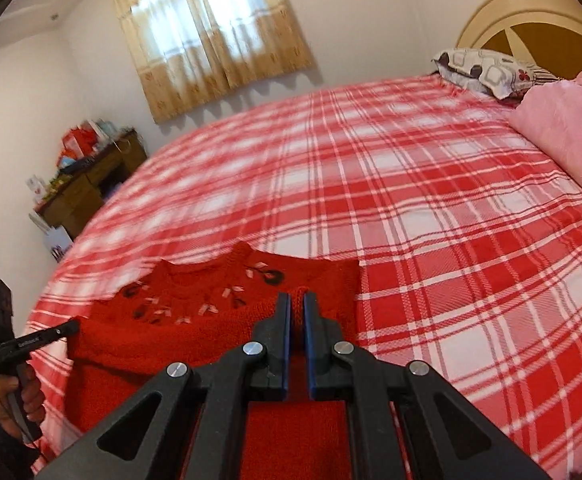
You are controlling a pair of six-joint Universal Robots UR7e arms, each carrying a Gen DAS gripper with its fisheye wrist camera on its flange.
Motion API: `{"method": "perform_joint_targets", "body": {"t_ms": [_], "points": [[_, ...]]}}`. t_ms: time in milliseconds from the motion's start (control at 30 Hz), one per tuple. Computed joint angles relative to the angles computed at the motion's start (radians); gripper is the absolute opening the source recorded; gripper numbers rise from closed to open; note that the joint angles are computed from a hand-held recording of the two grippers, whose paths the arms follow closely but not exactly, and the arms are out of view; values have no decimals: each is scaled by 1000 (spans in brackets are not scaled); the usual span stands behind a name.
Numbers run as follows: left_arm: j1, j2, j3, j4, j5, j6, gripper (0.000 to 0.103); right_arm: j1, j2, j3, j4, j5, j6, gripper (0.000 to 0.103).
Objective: Fold small clothes
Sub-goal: 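Lift the hem with both grippers and fold it over toward the collar, then lower the hem onto the sweater and open both grippers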
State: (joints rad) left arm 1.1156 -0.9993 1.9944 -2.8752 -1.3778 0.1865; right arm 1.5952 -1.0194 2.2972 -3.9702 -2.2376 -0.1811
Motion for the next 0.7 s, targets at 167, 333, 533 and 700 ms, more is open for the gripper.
{"method": "perform_joint_targets", "body": {"t_ms": [167, 333, 533, 700], "points": [[4, 77, -50, -6, 70, 16, 12, -53, 28, -62, 63, -1, 15, 9], [12, 60, -37, -66, 99, 0, 52, -30, 49, -44, 43, 10, -4, 53], [-14, -7, 96, -233, 189, 148, 77, 31, 117, -110, 288, -32, -76, 54], [-79, 67, 134, -330, 309, 266, 88, 40, 199, -285, 483, -124, -83, 55]]}}
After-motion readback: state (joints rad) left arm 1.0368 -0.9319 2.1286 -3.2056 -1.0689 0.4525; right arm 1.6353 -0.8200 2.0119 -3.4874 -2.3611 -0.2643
